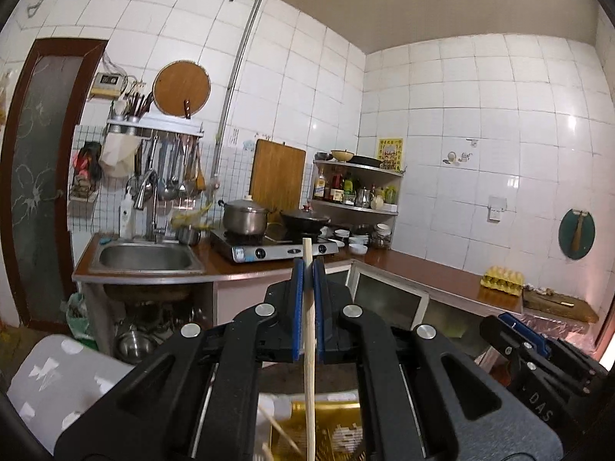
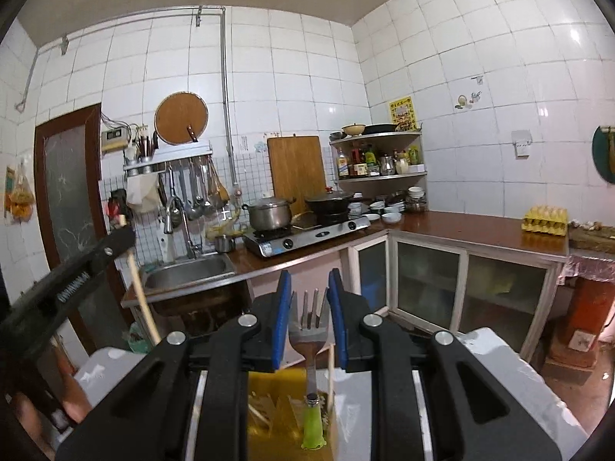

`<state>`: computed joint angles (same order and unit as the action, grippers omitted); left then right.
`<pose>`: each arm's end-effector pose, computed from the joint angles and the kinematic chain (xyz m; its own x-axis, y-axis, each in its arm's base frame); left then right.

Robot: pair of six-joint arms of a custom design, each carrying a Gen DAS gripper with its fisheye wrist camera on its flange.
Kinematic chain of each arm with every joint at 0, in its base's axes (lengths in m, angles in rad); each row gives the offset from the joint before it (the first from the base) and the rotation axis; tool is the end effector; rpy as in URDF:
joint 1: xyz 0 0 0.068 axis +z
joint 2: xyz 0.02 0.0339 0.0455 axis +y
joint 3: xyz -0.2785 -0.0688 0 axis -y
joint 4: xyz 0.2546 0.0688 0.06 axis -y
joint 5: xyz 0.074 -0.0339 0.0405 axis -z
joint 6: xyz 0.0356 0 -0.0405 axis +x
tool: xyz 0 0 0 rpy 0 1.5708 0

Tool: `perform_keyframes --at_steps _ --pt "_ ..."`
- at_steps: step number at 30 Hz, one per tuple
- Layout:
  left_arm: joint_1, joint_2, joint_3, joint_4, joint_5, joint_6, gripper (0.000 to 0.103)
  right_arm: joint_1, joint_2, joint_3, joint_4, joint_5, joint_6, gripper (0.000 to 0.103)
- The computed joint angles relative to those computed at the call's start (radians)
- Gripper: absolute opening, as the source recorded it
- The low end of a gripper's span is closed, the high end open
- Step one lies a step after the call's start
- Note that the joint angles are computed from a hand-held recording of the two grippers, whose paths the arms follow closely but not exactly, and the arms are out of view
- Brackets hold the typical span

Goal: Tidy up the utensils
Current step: 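Carry the chopstick and fork up over the yellow holder with both tools, then open both tools to drop the chopstick and fork into the holder, then move both tools back down to the remaining utensils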

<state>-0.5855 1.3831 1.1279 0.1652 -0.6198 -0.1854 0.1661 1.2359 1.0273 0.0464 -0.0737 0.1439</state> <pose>0.2882 -0.1663 0.3716 -0.0677 -0.1352 -0.9885 -0.0456 0.9902 -0.1323 0.2935 0.0519 0.3648 -0.1915 0.1129 -0.9750 -0.2113 0.9653 0.1533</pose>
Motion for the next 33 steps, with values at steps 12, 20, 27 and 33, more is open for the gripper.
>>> perform_keyframes --at_steps 12,20,27,33 --pt "0.129 0.239 -0.079 0.119 0.117 -0.063 0.004 0.011 0.284 -0.001 0.072 -0.032 -0.028 0.02" --pt "0.102 0.046 -0.2 0.067 0.056 -0.054 0.065 0.015 0.201 -0.055 -0.018 0.027 -0.05 0.054" --pt "0.014 -0.27 -0.319 -0.106 -0.068 -0.027 0.097 -0.046 0.006 -0.151 -0.16 0.011 -0.049 0.055" --pt "-0.036 -0.459 -0.366 -0.392 -0.104 -0.125 0.098 -0.041 -0.139 -0.268 -0.258 0.029 -0.051 0.058"
